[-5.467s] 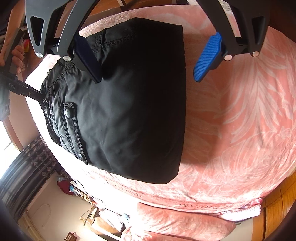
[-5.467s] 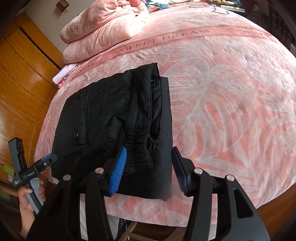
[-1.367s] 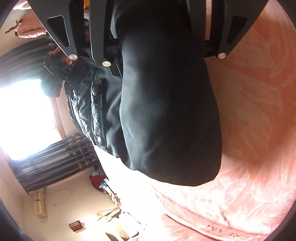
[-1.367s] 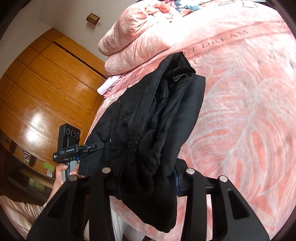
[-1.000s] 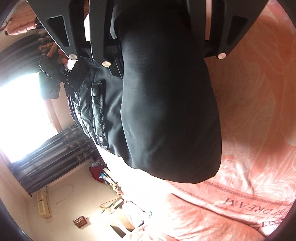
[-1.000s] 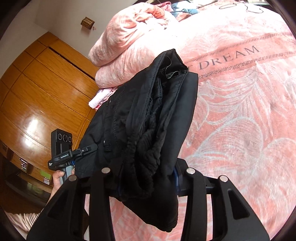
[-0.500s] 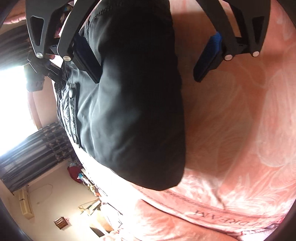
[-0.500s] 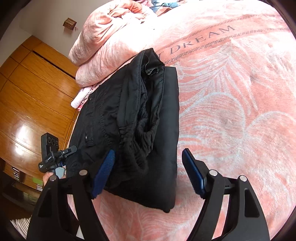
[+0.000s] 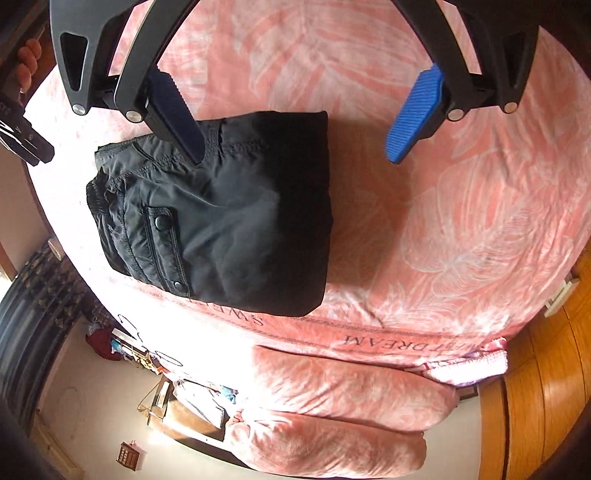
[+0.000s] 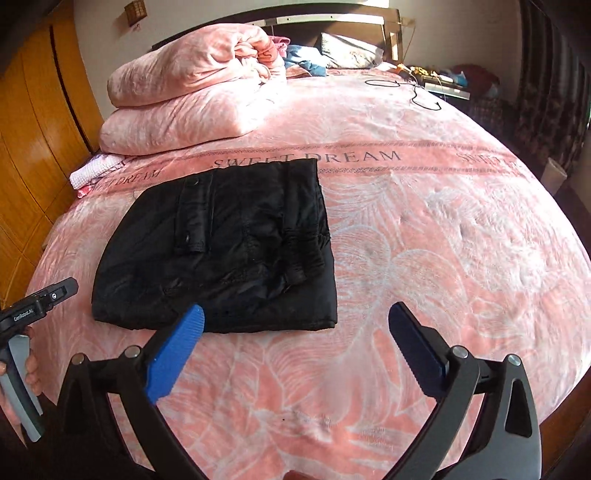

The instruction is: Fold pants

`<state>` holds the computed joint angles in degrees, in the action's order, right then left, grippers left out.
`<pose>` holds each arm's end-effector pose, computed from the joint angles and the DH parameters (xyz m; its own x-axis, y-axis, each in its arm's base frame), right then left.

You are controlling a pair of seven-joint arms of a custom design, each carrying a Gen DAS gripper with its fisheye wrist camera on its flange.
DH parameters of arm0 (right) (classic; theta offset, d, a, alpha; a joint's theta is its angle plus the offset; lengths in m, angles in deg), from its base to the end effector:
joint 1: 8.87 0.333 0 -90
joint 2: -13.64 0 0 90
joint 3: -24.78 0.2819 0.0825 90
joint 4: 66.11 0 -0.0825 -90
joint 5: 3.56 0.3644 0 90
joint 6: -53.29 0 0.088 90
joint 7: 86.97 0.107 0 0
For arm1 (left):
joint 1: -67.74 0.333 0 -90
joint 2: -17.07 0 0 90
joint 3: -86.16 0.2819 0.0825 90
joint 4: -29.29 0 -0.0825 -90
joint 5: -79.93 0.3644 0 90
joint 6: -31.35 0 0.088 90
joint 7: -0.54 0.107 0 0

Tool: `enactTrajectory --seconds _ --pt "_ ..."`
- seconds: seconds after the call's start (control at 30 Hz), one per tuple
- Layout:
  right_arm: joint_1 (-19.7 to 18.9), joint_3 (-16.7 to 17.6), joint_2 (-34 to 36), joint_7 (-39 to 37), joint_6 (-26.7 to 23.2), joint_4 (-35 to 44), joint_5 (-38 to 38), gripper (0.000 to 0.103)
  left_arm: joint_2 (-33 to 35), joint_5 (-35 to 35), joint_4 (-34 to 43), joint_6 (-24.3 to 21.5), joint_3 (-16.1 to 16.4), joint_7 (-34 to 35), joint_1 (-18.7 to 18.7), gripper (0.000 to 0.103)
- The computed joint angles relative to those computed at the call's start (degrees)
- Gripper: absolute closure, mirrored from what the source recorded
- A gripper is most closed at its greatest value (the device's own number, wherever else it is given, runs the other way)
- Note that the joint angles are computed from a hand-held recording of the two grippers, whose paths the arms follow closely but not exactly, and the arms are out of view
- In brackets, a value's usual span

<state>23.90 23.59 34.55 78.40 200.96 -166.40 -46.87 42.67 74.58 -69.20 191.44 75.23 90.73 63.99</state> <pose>0.5521 0.3547 0.3881 -0.1715 -0.9813 -0.0871 -0.7497 0.1874 -0.6347 0.6608 -0.1514 0.3849 -0.1848 -0.9702 0.1570 -0.8113 0.0604 -0.5815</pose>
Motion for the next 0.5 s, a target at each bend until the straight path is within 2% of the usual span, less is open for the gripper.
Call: enactTrajectory --seconds 0.17,0.27,0.33,0.4,0.5 --pt "1.93 1.1 0.12 -0.69 -2.86 3.28 1.57 0.003 -5.97 1.8 -6.63 2.19 1.04 -2.92 -1.36 0.004" --pt "3.55 1.51 0.12 -0.46 -8.52 5.91 1.45 0.003 -9.03 2.38 -9.72 2.82 1.3 -3.7 -1.52 0.004" --pt "4.81 1.75 0.28 -0.66 -13.6 7.91 0.47 0.003 -10.83 5.98 -11.66 3.92 3.18 -6.76 -3.13 0.004" --pt "6.0 1.83 0.53 -0.46 -17.92 9.62 -1.37 0.003 -12.0 7.32 -12.85 4.66 3.21 -7.44 -3.1 0.004" --pt "6.06 2.49 -0.33 -0.28 -18.82 9.49 -2.3 0.003 -13.57 6.13 -14.24 5.36 2.24 -7.17 -2.1 0.004"
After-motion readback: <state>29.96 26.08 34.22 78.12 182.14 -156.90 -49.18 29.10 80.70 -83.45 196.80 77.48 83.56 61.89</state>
